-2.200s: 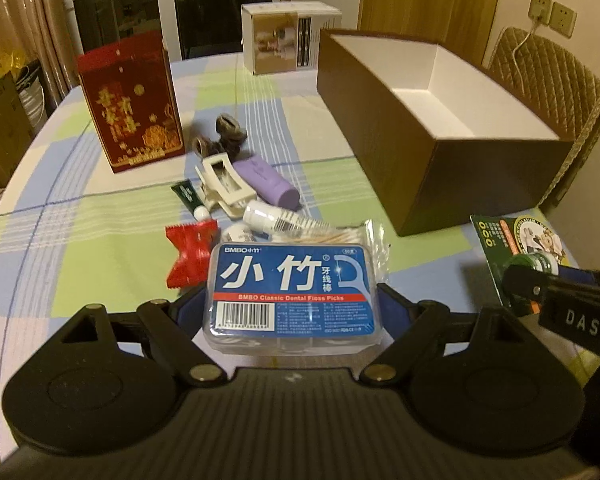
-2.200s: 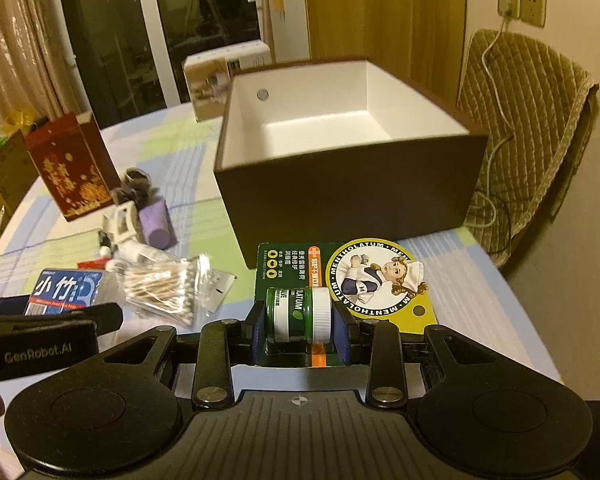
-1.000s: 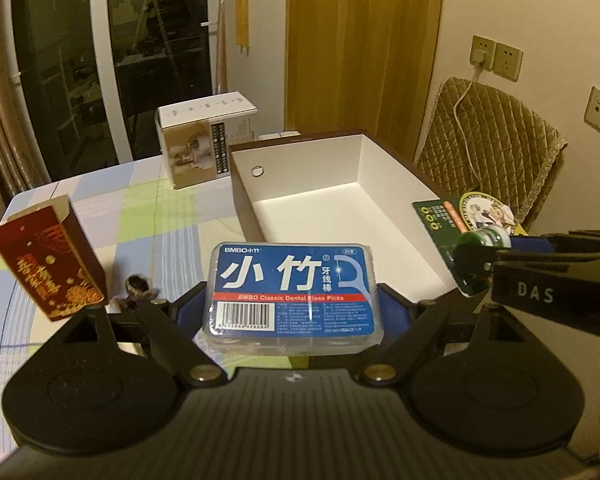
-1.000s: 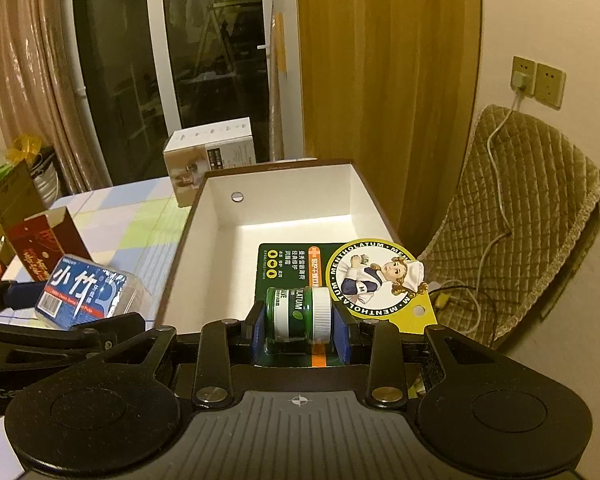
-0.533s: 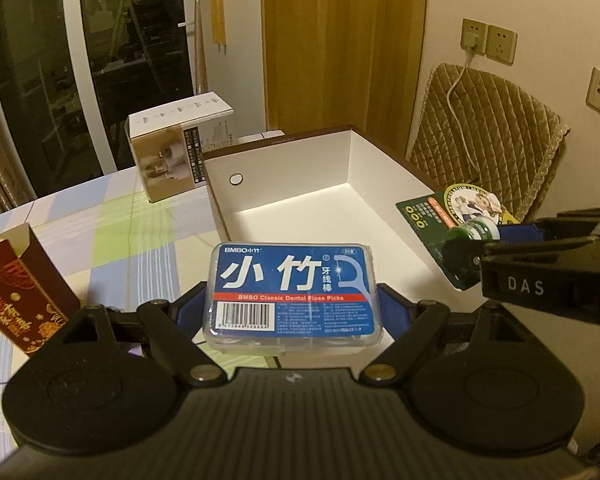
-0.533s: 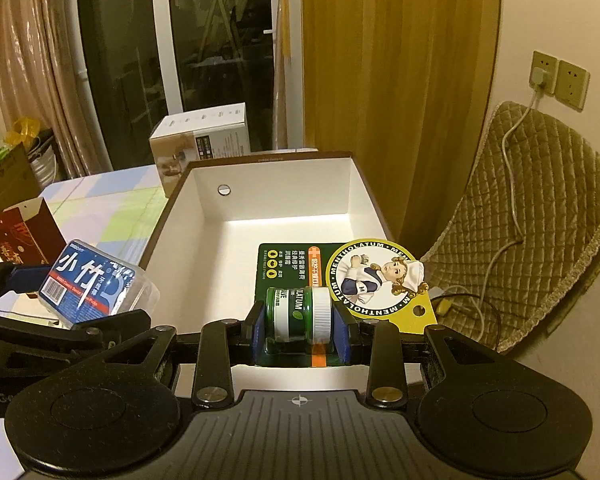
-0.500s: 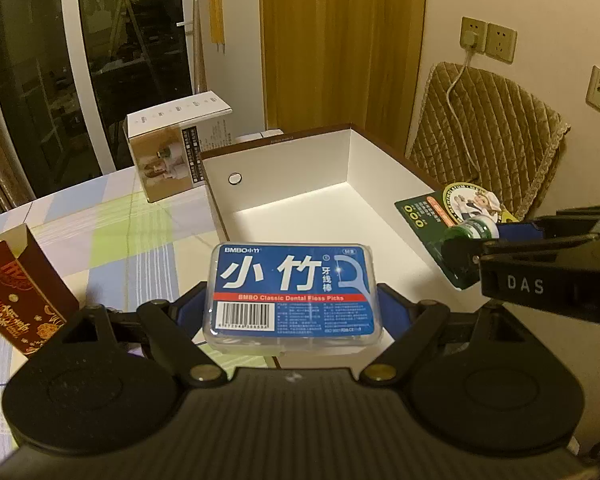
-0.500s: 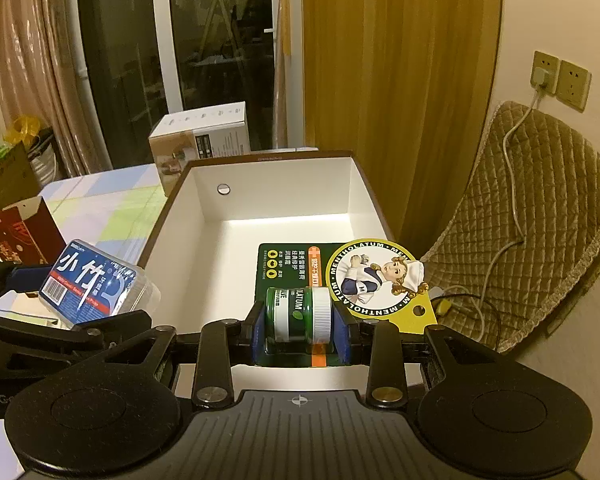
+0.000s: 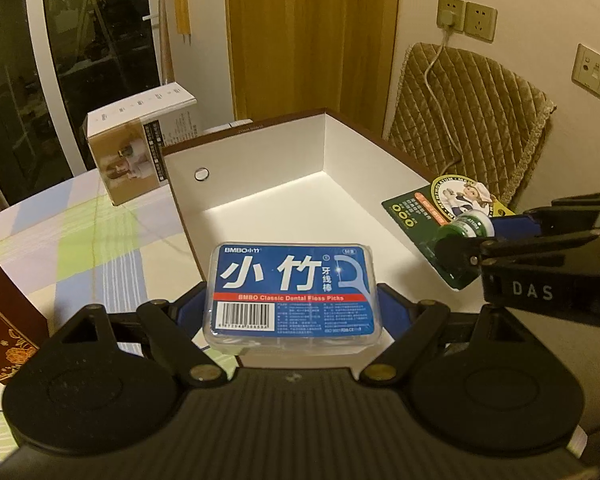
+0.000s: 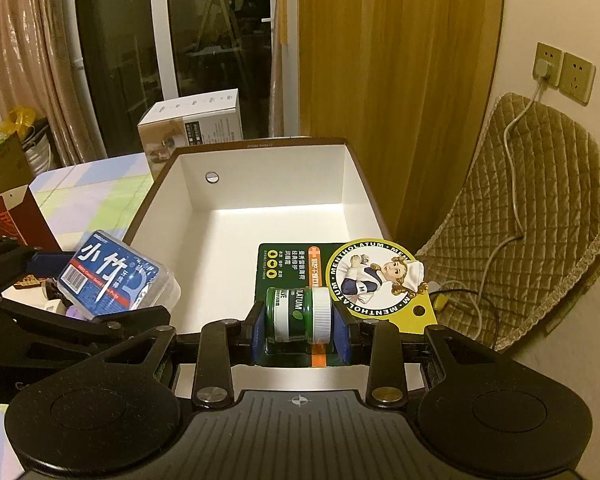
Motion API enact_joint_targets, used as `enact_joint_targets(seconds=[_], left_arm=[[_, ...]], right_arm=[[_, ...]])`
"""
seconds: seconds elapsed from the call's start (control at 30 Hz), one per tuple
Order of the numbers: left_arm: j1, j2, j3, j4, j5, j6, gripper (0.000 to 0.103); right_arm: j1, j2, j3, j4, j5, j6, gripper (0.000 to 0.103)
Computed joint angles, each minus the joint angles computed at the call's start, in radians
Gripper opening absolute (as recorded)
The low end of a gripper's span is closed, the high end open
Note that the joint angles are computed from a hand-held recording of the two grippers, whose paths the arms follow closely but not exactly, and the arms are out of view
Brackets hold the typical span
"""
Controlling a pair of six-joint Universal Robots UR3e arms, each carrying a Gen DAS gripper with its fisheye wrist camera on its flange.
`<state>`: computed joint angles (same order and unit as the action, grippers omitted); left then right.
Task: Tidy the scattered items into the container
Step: 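Lower the floss box into the brown box with the left tool and open, then lower the ointment card into the brown box and open the right tool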
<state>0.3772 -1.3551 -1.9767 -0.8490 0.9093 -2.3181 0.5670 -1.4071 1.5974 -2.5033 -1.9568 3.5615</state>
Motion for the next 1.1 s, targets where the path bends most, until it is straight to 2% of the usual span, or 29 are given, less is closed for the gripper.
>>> enact_joint_targets(seconds=[0.47,1.1], left_arm=[[-0.020,-0.026,-0.024,0.053,0.003,0.030,0.085],[0.010,-0.001,-0.023,0.015,0.000,0.036,0.085]], right_arm=[[-0.003,0.012,-0.014,0.008,0.001,0.002,0.037],[-0.021,0.013,-0.003,-0.017,0.048,-0.012,0.037]])
